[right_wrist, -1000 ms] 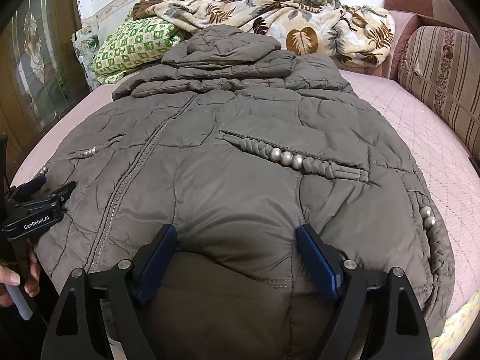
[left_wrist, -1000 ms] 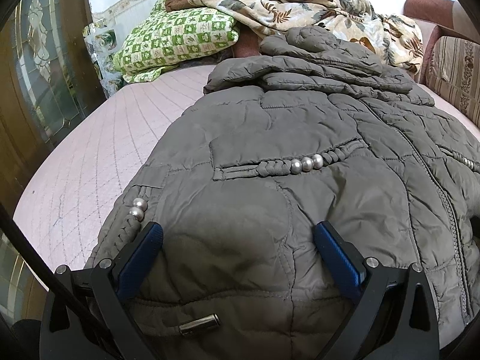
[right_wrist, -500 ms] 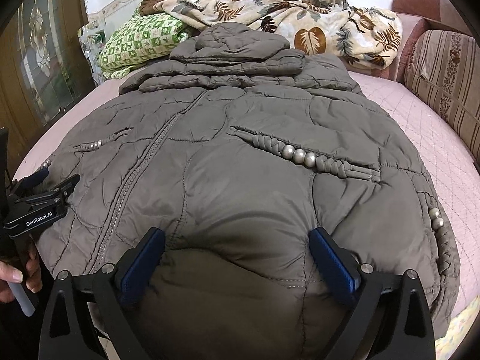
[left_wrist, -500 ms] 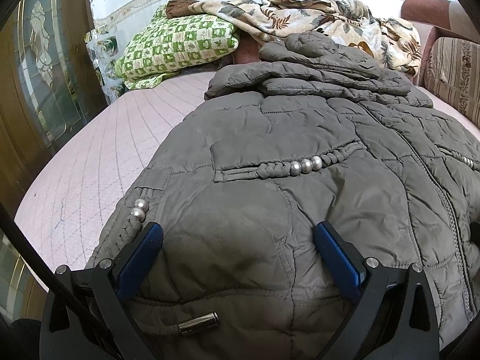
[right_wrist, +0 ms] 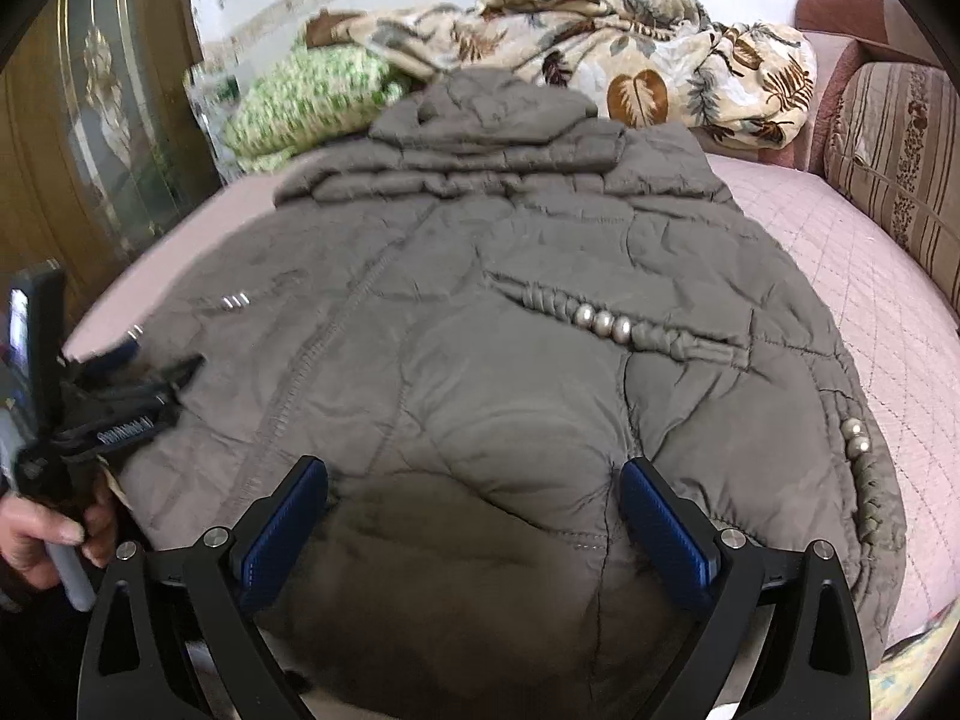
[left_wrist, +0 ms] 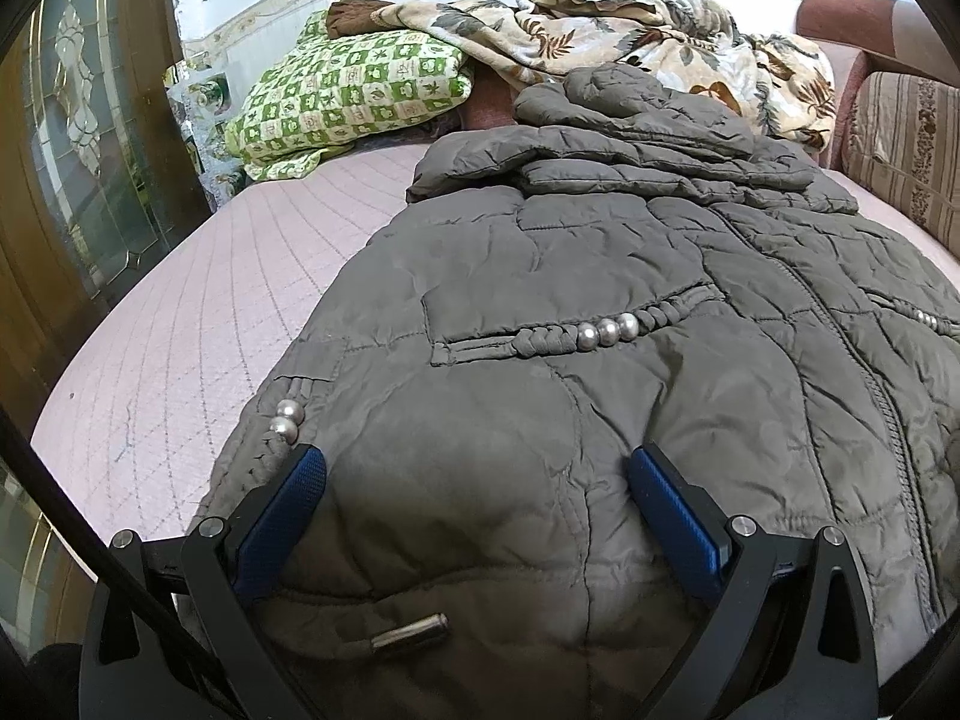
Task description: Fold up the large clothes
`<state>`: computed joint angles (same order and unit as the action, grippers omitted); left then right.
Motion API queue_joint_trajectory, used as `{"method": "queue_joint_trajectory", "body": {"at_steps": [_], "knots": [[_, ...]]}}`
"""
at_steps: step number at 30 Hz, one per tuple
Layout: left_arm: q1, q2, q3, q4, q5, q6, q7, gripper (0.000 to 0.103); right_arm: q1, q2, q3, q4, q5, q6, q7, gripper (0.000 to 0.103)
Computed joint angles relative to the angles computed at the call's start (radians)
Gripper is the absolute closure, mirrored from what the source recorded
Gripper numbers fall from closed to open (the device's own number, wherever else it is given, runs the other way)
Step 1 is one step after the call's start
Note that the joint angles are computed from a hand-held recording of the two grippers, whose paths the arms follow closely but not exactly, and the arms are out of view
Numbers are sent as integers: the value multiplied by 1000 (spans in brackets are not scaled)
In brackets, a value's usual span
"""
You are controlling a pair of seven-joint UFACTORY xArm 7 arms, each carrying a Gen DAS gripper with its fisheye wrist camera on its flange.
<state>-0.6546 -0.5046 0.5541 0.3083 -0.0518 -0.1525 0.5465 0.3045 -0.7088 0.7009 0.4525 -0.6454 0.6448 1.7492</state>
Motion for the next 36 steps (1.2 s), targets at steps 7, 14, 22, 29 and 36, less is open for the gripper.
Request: {"method": "queue_joint_trajectory", "body": {"at_steps": [7, 14, 22, 29, 36], "knots": [[43, -148, 29, -8, -50, 130, 66, 2, 93, -312, 30, -89, 65, 142, 83, 4], [106, -152, 91, 86, -200, 260, 63, 2, 312, -682, 30, -280, 318, 455, 303, 7], [72, -6, 216, 253, -396, 513, 83, 10, 466, -812, 28, -364, 387, 594, 466, 21], [121, -5, 207, 266, -501, 610, 154, 10, 592, -822, 1, -447, 372, 512, 591, 20], [227, -58, 100, 202, -538, 688, 229, 12, 521, -646, 36, -446, 304, 235, 747, 48]]}}
